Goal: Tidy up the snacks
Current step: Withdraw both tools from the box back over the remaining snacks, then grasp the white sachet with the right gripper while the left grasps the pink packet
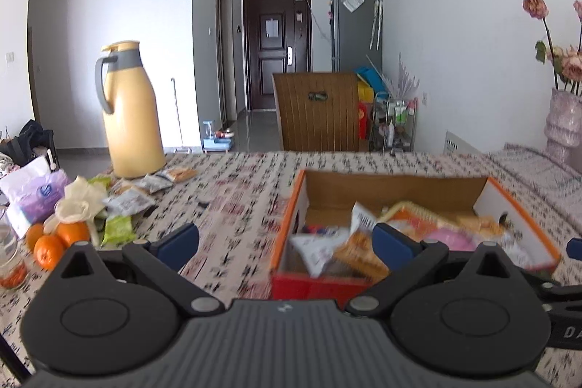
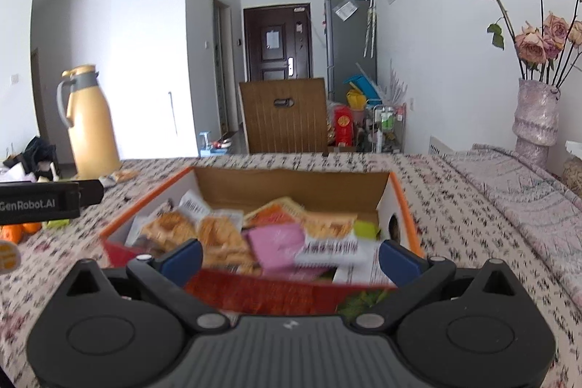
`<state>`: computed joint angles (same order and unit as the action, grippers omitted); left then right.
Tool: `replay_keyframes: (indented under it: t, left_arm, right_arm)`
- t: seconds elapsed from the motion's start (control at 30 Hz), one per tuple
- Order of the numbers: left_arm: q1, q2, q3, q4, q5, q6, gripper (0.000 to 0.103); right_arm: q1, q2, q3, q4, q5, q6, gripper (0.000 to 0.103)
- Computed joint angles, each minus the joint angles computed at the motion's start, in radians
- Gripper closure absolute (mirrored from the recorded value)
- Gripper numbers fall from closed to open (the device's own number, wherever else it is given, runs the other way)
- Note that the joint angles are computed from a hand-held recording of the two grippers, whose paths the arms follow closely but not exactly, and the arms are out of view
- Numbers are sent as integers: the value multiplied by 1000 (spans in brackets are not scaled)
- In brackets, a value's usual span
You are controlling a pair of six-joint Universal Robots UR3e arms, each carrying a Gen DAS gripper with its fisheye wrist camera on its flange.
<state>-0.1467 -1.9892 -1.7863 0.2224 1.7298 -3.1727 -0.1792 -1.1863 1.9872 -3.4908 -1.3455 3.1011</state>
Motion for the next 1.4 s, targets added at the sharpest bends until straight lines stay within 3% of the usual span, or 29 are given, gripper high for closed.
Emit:
replay_keyframes:
  t: [0.43, 0.67, 1.0, 1.33, 1.4]
  left_arm:
    - [148, 143, -394, 103, -159, 77, 0]
    - [191, 112, -437, 149, -204, 68, 0]
    - [203, 87, -440, 179, -226, 47, 0]
    - [207, 84, -440, 176, -232, 42, 0]
    - [206, 84, -438, 172, -231, 40, 0]
  right_arm:
    - [43, -74, 228, -21, -6, -39, 0]
    - [94, -45, 198, 20, -59, -37, 0]
    - [154, 60, -91, 248, -175, -32, 0]
    - [202, 241, -404, 506, -260, 71, 0]
    - [204, 259, -423, 523, -263, 79, 5]
